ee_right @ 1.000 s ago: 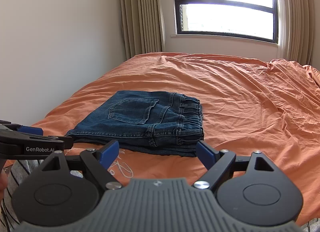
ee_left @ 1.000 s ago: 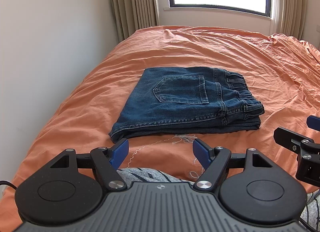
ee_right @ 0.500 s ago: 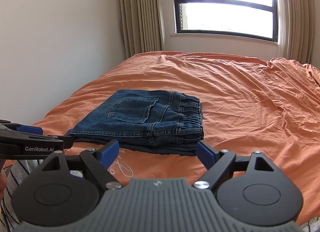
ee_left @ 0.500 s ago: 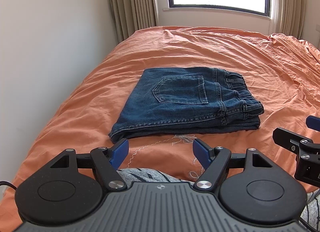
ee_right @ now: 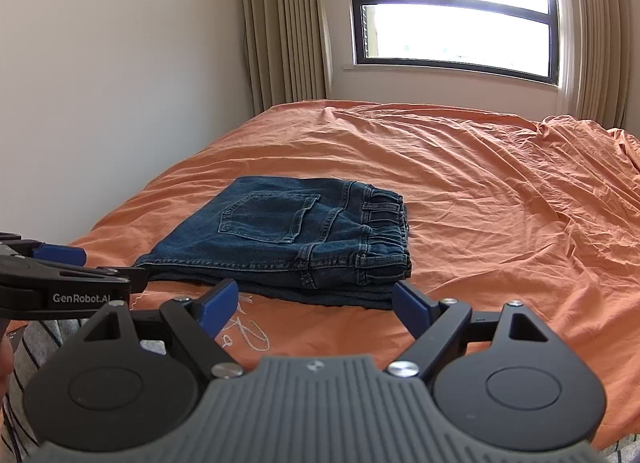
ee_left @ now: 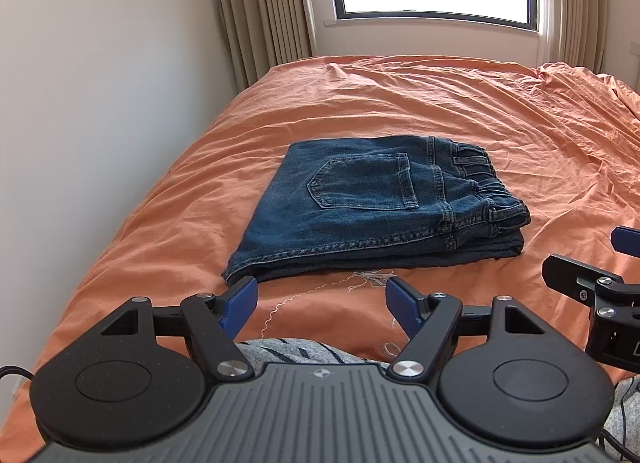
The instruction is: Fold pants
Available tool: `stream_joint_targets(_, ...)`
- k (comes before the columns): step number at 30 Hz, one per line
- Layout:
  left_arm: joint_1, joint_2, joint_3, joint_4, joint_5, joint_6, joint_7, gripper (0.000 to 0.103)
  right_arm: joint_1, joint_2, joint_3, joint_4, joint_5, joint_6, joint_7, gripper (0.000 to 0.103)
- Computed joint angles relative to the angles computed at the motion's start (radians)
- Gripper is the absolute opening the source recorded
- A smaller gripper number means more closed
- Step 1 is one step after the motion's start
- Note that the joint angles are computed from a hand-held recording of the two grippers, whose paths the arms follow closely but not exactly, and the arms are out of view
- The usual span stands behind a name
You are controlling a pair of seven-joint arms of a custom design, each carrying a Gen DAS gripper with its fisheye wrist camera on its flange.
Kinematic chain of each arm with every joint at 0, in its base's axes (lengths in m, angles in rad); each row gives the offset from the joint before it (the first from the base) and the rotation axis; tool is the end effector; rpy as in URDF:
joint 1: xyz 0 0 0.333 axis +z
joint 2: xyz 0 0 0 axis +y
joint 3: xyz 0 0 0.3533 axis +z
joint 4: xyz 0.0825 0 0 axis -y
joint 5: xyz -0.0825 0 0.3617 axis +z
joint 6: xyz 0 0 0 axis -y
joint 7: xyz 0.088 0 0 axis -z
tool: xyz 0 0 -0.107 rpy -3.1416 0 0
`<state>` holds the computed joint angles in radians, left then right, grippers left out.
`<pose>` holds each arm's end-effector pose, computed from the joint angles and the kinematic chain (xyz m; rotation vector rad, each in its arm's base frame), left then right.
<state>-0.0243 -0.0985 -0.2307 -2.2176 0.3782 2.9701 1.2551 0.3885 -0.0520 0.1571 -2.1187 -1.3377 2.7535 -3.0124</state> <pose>0.5108 -0.1640 0.5641 -1.4416 1.9402 -0.7923 0.4422 0.3169 0.5352 -1.5410 1.5936 -0.7816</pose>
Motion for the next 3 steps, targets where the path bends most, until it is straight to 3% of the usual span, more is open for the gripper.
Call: stream_joint_targets(3, 0.010, 0.001, -0.005, 0.003, 0.032, 0.001, -0.022, 0.085, 0.001, 0.001, 0.000, 0.001, 0.011, -0.001, -0.010, 0.081)
